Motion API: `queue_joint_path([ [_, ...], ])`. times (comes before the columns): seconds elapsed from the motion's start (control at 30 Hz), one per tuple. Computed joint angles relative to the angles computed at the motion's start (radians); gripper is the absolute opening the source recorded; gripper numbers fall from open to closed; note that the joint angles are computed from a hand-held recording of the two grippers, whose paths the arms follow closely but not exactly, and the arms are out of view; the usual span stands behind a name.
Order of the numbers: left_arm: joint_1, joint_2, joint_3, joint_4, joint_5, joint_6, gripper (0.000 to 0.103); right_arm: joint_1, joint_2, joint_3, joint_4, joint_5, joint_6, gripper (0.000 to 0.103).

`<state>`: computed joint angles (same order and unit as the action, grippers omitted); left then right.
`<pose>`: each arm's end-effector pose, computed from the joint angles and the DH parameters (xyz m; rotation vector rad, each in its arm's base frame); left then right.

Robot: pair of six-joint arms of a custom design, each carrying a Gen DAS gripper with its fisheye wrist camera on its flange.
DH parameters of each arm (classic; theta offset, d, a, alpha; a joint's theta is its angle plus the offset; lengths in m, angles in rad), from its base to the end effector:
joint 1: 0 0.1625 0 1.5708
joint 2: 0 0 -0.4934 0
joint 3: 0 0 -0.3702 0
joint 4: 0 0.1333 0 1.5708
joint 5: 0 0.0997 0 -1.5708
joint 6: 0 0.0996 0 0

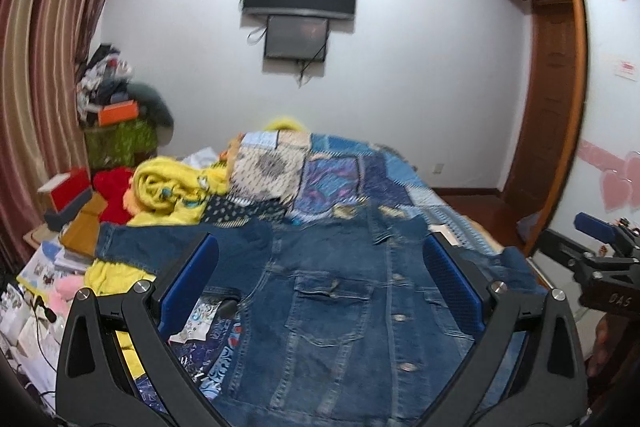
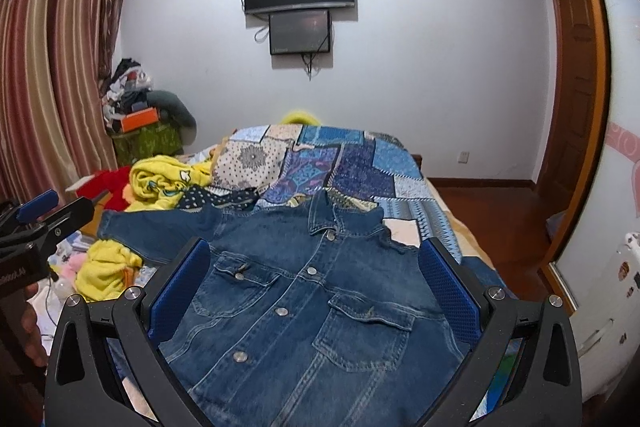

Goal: Fold large clothes
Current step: 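Grasp the denim jacket sleeve with the left tool and lift it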

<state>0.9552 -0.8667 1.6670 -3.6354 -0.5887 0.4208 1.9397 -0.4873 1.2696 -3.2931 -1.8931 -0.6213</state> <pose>-0.2047 -0.6637 0.3513 0.2889 1.9794 -1.4546 0.3955 -0.7409 0.1574 0.9910 -2.2633 1.1905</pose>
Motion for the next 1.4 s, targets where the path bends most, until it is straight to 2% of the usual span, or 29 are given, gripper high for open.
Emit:
queue_joint_path([
  [0.13, 0.078, 0.0, -0.066, 0.128, -0.025, -0.096, 0.103, -0.011, 0.06, -0.128, 0.122, -0.024, -0.002, 0.103],
  [0.3, 0.207, -0.02, -0.157, 0.368, -0.114, -0.275, 0.103, -0.031, 0.145, -0.306, 0.298, -0.06, -0.009, 0.103],
  [0.43, 0.311, -0.023, -0.245, 0.568, -0.163, -0.394, 0.103, -0.043, 0.222, -0.46, 0.438, -0.116, 0.008, 0.103],
  [0.47, 0.344, -0.024, -0.276, 0.647, -0.191, -0.429, 0.103, -0.047, 0.24, -0.496, 0.478, -0.129, 0.016, 0.103],
  [0.57, 0.404, -0.023, -0.324, 0.751, -0.232, -0.497, 0.103, -0.054, 0.294, -0.608, 0.579, -0.176, 0.035, 0.103],
  [0.63, 0.448, -0.028, -0.353, 0.809, -0.299, -0.564, 0.103, -0.058, 0.324, -0.668, 0.622, -0.201, 0.036, 0.103],
  [0.73, 0.512, -0.026, -0.402, 0.876, -0.404, -0.646, 0.096, -0.066, 0.362, -0.743, 0.677, -0.225, 0.046, 0.103],
  [0.87, 0.567, -0.007, -0.471, 0.96, -0.488, -0.721, 0.086, -0.075, 0.399, -0.841, 0.79, -0.218, 0.088, 0.103],
  [1.0, 0.606, 0.022, -0.533, 0.989, -0.564, -0.782, 0.077, -0.083, 0.423, -0.912, 0.887, -0.196, 0.138, 0.103],
  [1.1, 0.617, 0.049, -0.583, 1.021, -0.54, -0.801, 0.072, -0.086, 0.433, -0.943, 0.92, -0.192, 0.16, 0.103],
  [1.3, 0.607, 0.095, -0.666, 1.074, -0.411, -0.781, 0.051, -0.089, 0.426, -0.95, 0.941, -0.176, 0.194, 0.103],
  [1.33, 0.599, 0.099, -0.67, 1.072, -0.373, -0.768, 0.044, -0.089, 0.425, -0.949, 0.941, -0.176, 0.198, 0.103],
  [1.37, 0.584, 0.107, -0.678, 1.071, -0.299, -0.75, 0.034, -0.089, 0.419, -0.94, 0.937, -0.173, 0.201, 0.103],
  [1.4, 0.574, 0.114, -0.686, 1.078, -0.247, -0.742, 0.029, -0.089, 0.412, -0.93, 0.932, -0.171, 0.203, 0.103],
])
